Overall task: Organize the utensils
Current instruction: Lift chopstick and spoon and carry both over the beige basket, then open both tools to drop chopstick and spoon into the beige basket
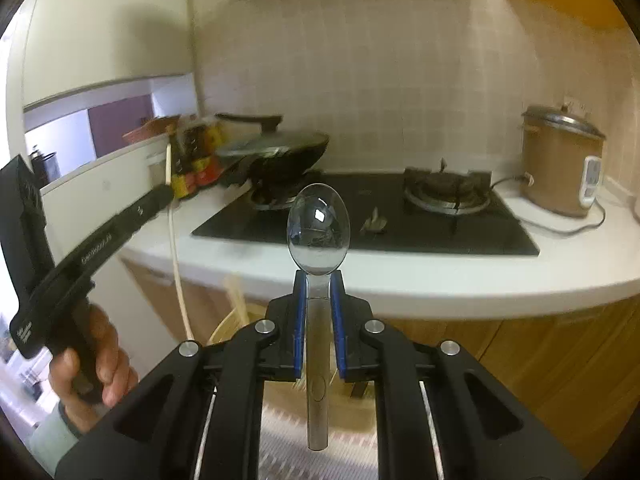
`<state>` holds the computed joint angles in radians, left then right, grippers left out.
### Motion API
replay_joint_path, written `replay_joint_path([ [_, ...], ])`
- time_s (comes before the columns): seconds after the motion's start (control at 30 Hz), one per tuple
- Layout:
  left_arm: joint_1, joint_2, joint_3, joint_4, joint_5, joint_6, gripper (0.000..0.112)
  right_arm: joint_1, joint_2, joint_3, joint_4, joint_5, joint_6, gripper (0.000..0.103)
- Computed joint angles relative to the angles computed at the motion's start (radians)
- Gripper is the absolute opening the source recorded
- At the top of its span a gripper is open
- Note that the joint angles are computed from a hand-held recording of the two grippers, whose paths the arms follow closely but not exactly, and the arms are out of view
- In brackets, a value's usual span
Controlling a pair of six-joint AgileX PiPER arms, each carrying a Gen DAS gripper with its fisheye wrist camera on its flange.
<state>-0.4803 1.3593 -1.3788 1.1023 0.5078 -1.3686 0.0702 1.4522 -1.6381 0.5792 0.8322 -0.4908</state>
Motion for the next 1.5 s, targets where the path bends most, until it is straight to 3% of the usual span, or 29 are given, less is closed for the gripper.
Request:
replay_joint_path([
  [0.17, 0.012, 0.061, 0.005, 0.172, 0.020, -0.155, 0.004, 0.010, 0.021, 0.102, 0.138, -0.215, -0.130, 0.010],
  [0.3, -0.005, 0.106, 0.023, 0.291, 0.090, -0.257, 0.004, 0.003, 0.039, 0.193, 0.299, -0.320, -0.303, 0.010],
  [0.57, -0.002, 0.123, 0.119, 0.416, 0.094, -0.425, 0.004, -0.031, 0.051, 0.316, 0.566, -0.365, -0.567, 0.010],
  [0.73, 0.002, 0.103, 0.158, 0.420, 0.064, -0.427, 0.005, -0.046, 0.038, 0.355, 0.605, -0.350, -0.620, 0.010],
  [0.97, 0.034, 0.037, 0.203, 0.265, -0.008, -0.300, 0.011, -0.057, -0.023, 0.418, 0.535, -0.321, -0.587, 0.011],
  [1.1, 0.069, -0.040, 0.244, 0.110, -0.065, -0.174, 0.024, -0.085, -0.059, 0.427, 0.467, -0.255, -0.521, 0.014],
  [1.23, 0.075, -0.128, 0.277, -0.063, -0.056, -0.004, 0.027, -0.097, -0.115, 0.449, 0.410, -0.223, -0.477, 0.015],
  [1.33, 0.076, -0.187, 0.295, -0.211, -0.038, 0.140, 0.034, -0.126, -0.158, 0.457, 0.391, -0.164, -0.445, 0.031],
  [1.4, 0.068, -0.226, 0.303, -0.331, 0.010, 0.263, 0.037, -0.153, -0.202, 0.470, 0.385, -0.121, -0.434, 0.039],
  [1.5, 0.084, -0.269, 0.312, -0.567, 0.072, 0.489, 0.037, -0.176, -0.262, 0.483, 0.346, -0.066, -0.391, 0.040],
])
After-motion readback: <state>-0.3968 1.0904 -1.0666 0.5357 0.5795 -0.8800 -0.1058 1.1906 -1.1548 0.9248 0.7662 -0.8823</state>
